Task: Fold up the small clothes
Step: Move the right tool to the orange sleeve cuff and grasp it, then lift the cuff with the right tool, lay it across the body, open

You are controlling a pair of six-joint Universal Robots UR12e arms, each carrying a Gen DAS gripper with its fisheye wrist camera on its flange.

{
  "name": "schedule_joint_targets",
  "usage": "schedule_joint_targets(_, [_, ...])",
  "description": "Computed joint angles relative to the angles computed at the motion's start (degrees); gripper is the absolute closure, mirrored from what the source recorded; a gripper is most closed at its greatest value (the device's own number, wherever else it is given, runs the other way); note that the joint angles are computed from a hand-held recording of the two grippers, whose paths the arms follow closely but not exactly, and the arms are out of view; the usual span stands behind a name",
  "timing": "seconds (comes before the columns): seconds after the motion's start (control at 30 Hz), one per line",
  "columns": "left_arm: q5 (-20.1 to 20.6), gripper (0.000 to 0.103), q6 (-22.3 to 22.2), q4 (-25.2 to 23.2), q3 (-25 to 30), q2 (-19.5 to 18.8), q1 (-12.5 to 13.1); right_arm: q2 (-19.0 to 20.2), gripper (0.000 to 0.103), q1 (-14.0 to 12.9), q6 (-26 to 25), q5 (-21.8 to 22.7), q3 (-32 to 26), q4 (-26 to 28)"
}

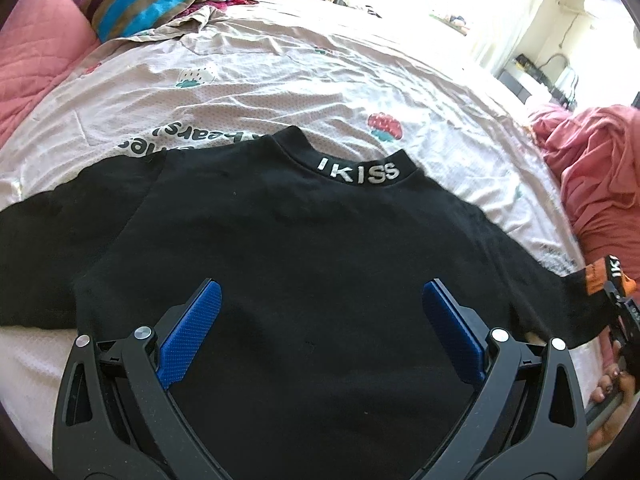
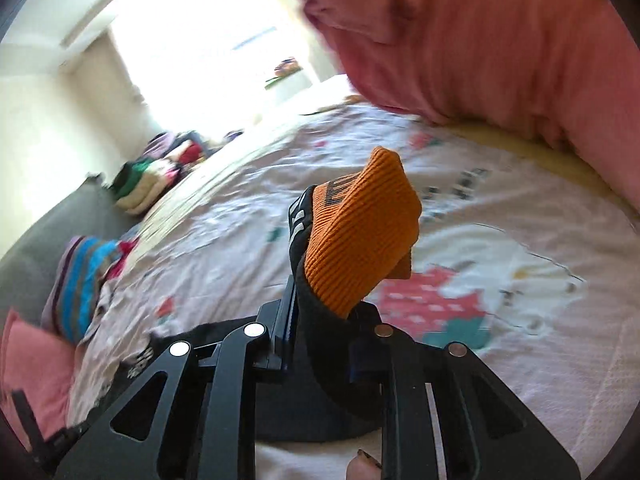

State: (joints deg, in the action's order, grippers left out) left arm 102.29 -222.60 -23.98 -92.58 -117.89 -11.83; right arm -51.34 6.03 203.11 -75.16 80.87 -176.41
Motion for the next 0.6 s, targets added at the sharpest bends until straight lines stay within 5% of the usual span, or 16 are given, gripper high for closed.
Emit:
schedule_joint_targets(0.27, [-1.2, 0.008, -1.7, 2.3, -1.4, 1.0, 0.2, 0.0, 0.085, 3.0, -9.0, 6.3, -3.3, 2.5])
schedule_joint_targets(0.6, [-5.9, 0.008, -7.2, 10.4, -6.5, 3.3, 2.4, 0.5, 0.085, 8.2, -22.0, 5.8, -5.0, 7.3])
